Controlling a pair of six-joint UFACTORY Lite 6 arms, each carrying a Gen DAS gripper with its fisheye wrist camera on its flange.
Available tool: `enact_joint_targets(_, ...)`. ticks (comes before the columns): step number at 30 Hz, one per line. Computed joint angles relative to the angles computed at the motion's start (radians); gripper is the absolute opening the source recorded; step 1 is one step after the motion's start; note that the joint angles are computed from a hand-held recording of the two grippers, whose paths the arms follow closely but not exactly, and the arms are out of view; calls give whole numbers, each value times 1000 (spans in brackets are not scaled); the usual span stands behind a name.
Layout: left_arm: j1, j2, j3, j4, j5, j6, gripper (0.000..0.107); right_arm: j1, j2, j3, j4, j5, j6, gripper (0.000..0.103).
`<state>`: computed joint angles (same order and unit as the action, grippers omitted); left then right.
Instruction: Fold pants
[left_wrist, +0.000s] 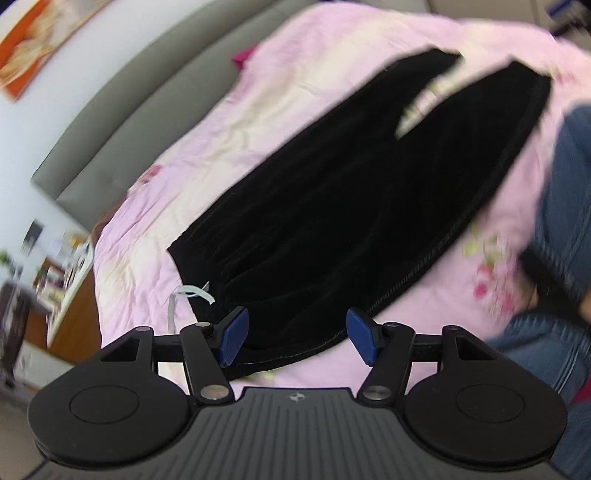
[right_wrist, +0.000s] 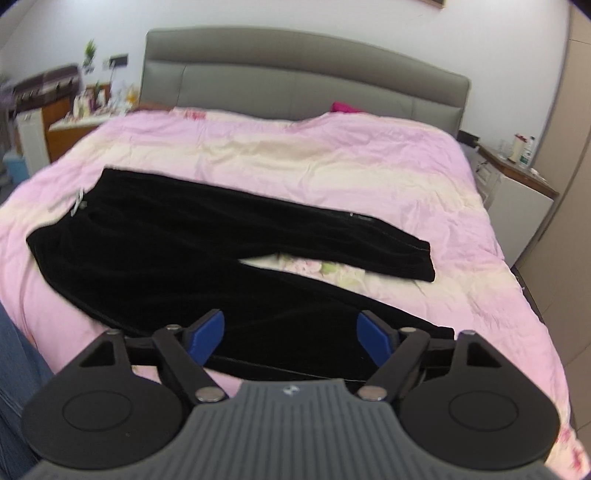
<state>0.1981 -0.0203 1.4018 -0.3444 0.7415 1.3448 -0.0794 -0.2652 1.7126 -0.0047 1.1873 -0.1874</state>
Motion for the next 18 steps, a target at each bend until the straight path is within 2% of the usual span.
enact_joint_targets(4, -22, 131, 26, 82, -86, 65, 73, -245, 139, 56, 152, 24, -337, 59)
enact_joint_targets(6, -45, 209, 52, 176, -129, 28, 73, -326, 192, 53, 184, 10, -495, 58)
enact_joint_targets(9, -68, 337, 109, 308, -145, -16, 73, -431, 304, 52, 211, -9, -718, 58)
enact_joint_targets(12, -83, 447, 135, 449, -213, -90, 73, -477, 407, 26, 169, -47, -839, 55)
enact_joint_targets(15, -100, 573, 234, 571, -195, -195, 73, -486, 505, 4, 71, -117, -915, 55)
enact_joint_targets(18, -112, 651, 282, 630, -201, -223, 73, -475, 630, 43, -17, -152, -962, 55)
